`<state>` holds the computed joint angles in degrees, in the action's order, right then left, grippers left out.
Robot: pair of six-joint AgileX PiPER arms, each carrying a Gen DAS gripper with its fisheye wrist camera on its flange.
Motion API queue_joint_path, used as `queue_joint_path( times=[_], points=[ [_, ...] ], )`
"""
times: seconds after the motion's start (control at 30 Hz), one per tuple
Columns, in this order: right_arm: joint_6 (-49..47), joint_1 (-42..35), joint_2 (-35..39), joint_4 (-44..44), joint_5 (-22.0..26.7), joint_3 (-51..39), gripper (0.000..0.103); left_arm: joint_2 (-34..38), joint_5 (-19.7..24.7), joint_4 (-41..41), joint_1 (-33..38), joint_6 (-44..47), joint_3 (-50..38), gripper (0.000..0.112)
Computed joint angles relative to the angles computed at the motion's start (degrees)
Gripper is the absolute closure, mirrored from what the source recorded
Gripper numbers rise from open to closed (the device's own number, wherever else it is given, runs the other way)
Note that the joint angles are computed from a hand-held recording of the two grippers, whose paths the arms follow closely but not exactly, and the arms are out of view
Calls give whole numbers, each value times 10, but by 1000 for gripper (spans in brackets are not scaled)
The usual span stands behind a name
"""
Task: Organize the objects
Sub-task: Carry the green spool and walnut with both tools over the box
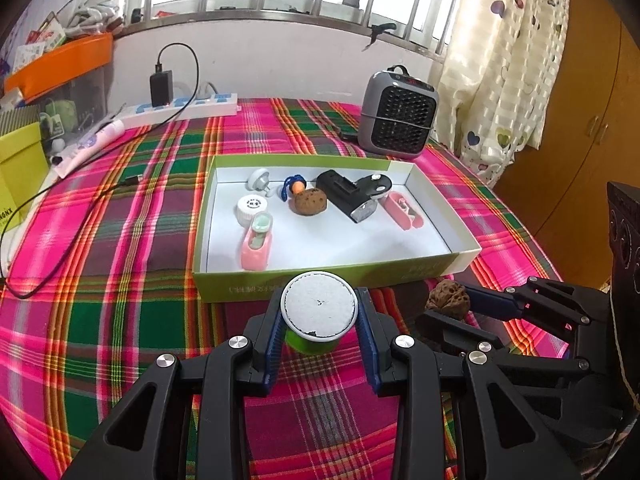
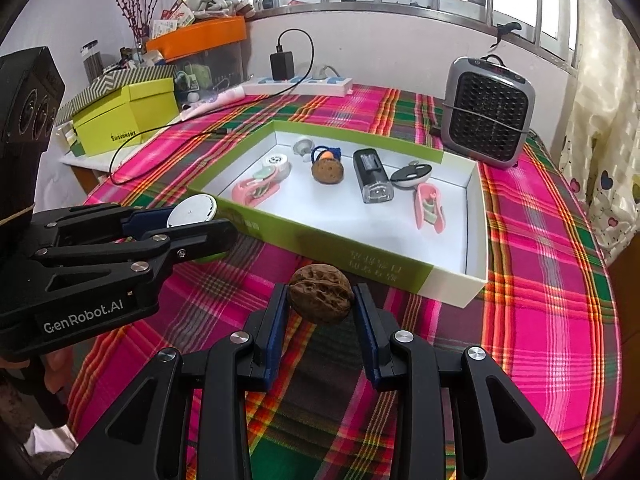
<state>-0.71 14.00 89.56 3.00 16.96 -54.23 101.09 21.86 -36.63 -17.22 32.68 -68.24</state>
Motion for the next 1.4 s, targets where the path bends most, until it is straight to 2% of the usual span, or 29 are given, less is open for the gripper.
queue_joint_path(
  times=[0.53,1.4],
  points=[
    [-86,-29,-1,75,19,-37,69,16,27,40,0,-41,-59,81],
    [-147,-89,145,131,87,-200,69,164,94,98,3,-110,-245,81]
  ],
)
